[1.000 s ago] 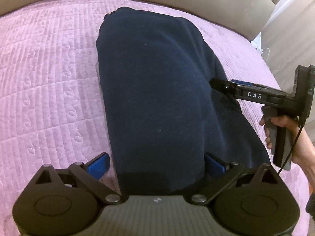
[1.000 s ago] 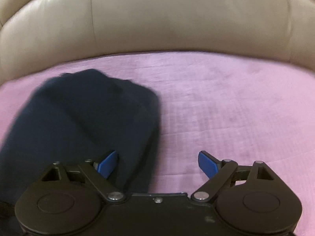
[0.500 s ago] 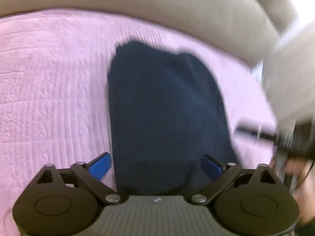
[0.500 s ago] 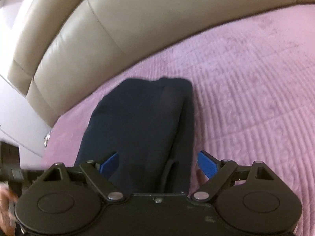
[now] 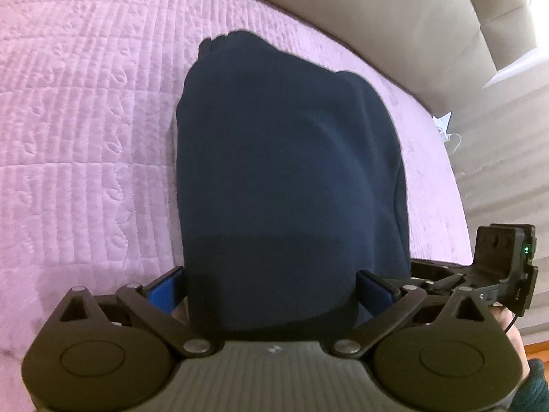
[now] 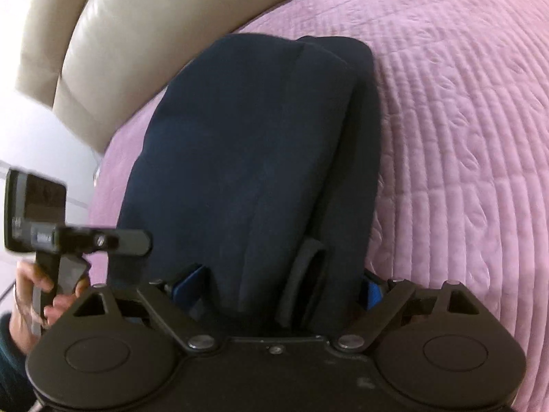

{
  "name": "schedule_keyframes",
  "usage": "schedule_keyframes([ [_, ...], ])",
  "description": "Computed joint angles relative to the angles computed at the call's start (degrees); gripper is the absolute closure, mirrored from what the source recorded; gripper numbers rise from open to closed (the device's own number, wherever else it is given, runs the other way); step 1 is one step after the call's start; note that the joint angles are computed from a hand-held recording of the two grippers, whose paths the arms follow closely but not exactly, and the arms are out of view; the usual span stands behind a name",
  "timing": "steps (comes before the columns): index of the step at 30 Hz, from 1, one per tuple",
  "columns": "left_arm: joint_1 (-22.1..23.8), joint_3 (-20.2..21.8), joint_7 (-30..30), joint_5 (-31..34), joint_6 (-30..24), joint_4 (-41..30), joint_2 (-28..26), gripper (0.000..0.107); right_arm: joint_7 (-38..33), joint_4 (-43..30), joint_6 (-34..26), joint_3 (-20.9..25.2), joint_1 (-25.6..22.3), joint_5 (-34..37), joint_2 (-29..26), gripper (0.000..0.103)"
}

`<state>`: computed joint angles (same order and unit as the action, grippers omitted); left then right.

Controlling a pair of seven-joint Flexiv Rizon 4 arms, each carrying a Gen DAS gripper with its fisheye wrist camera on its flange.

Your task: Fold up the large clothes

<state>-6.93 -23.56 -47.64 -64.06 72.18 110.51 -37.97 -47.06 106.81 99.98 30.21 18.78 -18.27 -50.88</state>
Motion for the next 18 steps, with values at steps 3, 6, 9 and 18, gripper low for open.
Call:
schedule_keyframes([
  [3,0.1,-0.7,-0.5,-1.0,-0.5,-1.5,-1.8,0.004,-1.3,-2.2,-3.7,3.3,-2.6,-1.5,-1.7,0.0],
  [6,0.3,-3.0,4.6,-4.1,2.6,-1.5,-2.7,0.004,-3.8,-3.8,-4.0,6.5,-4.6,-1.1,-4.1,0.0],
  [9,0.4,-6.1,12.8,-11.5,7.0,-0.9,-3.0,0.006,-6.5,-4.9,2.8,7.9,-5.4,-1.8,-8.4,0.0],
  [18,-3.3,-2.7,21.6,-22.7,5.5,-0.7,-0.9,0.024,4.0,-1.7,12.6,-3.7,6.8,4.1,-2.7,0.051],
])
